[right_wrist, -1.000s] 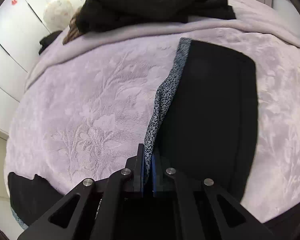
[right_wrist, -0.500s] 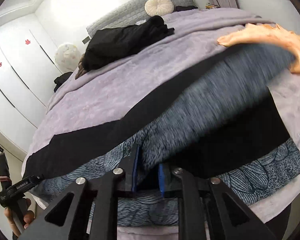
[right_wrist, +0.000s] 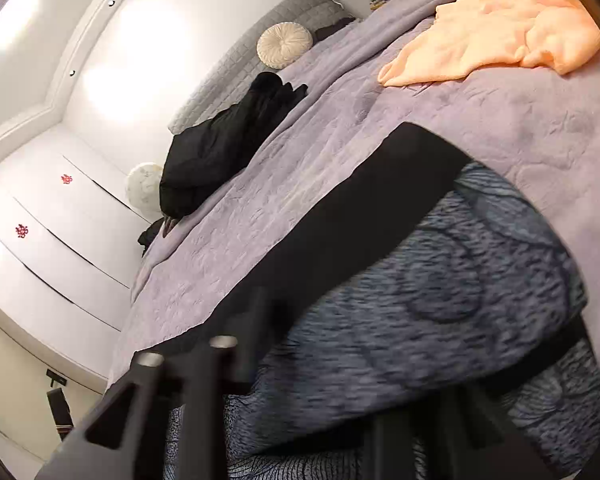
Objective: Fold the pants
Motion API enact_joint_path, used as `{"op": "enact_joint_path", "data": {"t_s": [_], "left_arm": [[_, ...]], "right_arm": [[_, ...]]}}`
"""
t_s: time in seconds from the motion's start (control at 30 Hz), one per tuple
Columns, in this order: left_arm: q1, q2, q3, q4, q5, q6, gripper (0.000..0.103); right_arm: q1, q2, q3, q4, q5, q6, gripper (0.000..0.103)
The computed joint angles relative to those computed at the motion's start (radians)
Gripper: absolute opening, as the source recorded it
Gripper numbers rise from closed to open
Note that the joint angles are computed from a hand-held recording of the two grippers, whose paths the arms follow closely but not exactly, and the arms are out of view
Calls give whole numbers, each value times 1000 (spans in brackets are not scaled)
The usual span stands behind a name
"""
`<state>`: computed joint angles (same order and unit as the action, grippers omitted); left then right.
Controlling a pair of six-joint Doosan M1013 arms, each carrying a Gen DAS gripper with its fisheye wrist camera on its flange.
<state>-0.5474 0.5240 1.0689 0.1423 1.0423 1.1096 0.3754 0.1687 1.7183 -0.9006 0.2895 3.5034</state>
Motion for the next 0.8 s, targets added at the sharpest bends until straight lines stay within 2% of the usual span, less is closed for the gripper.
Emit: {"op": "enact_joint_path", "data": {"t_s": [0.07, 0.23, 0.3, 0.33, 0.4, 0.47, 0.5, 0.57, 0.63, 0.7, 0.77, 0.8], "left_arm": [[16, -10, 1, -78, -15, 15, 98], [40, -36, 8, -204, -51, 89, 98], [37, -33, 2, -200, -44, 124, 98], [31, -22, -12, -184, -27, 124, 98], [27, 1, -37, -174, 24, 133, 98], [21, 12, -40, -155, 45, 131, 98], [12, 8, -29, -124, 39, 128, 98], [3, 7, -27, -92, 41, 136, 98], [0, 6, -24, -82, 38, 136, 98], [0, 2, -17, -78, 32, 134, 98], [-1, 2, -14, -75, 23, 127, 101], [-3, 2, -11, -70, 18, 123, 101]], "right_arm": [[11, -32, -2, -41, -6, -4, 7], [106, -48, -118, -52, 193, -266, 7], [120, -35, -145, -10, 268, -358, 8], [123, -17, -161, 27, 333, -417, 8], [99, 12, -169, 201, 420, -547, 9], [55, 28, -134, 402, 422, -637, 11], [40, 39, -115, 454, 405, -655, 11], [35, 31, -82, 434, 346, -625, 13], [35, 25, -87, 429, 357, -635, 20], [40, 4, -72, 344, 369, -548, 31], [39, -18, -46, 267, 375, -440, 58], [35, -22, -37, 254, 384, -424, 58]]}}
